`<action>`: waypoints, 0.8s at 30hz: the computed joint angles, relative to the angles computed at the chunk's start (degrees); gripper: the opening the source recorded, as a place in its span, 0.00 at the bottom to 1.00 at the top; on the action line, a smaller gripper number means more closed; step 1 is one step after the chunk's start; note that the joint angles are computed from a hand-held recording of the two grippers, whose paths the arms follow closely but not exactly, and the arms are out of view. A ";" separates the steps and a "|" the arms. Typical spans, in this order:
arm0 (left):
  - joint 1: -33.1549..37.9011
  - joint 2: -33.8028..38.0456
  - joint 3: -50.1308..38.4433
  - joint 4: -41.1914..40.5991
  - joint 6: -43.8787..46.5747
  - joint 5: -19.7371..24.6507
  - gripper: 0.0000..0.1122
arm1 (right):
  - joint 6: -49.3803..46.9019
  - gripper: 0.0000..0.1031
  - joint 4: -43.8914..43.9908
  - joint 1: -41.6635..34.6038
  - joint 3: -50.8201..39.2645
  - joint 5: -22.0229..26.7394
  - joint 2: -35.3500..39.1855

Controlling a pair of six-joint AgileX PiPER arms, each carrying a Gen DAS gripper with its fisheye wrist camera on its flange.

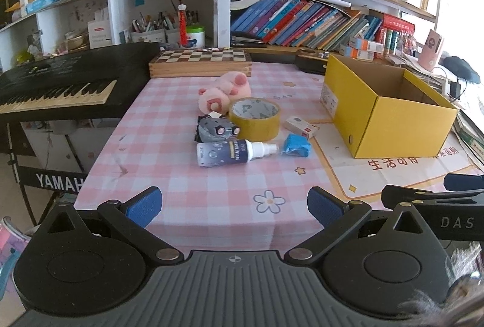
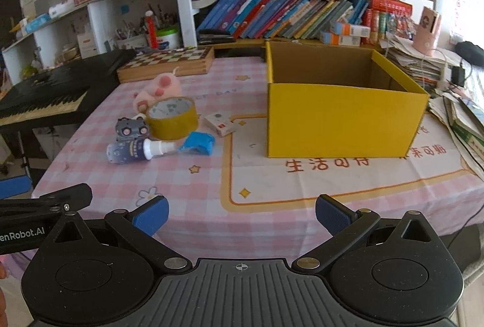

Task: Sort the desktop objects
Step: 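Grasp the white spray bottle with the left tool while the right tool grasps the blue eraser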

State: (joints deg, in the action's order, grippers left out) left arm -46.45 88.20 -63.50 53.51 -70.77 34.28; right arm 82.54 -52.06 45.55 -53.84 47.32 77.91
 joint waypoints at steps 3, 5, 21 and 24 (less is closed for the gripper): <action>0.49 0.00 0.08 0.37 -0.62 0.34 0.92 | -0.95 1.00 -0.35 -0.07 -0.85 -1.02 1.14; 1.00 0.17 0.10 0.32 -1.02 0.42 0.92 | -1.83 1.00 -0.04 -0.55 -1.18 -2.28 1.70; 6.77 6.46 -6.11 -6.56 4.90 -0.56 0.92 | -15.31 1.00 7.48 -7.89 -7.23 -10.66 8.51; 7.86 8.22 -7.95 -7.17 5.75 -1.18 0.92 | -18.75 0.99 9.26 -9.85 -8.86 -12.26 10.06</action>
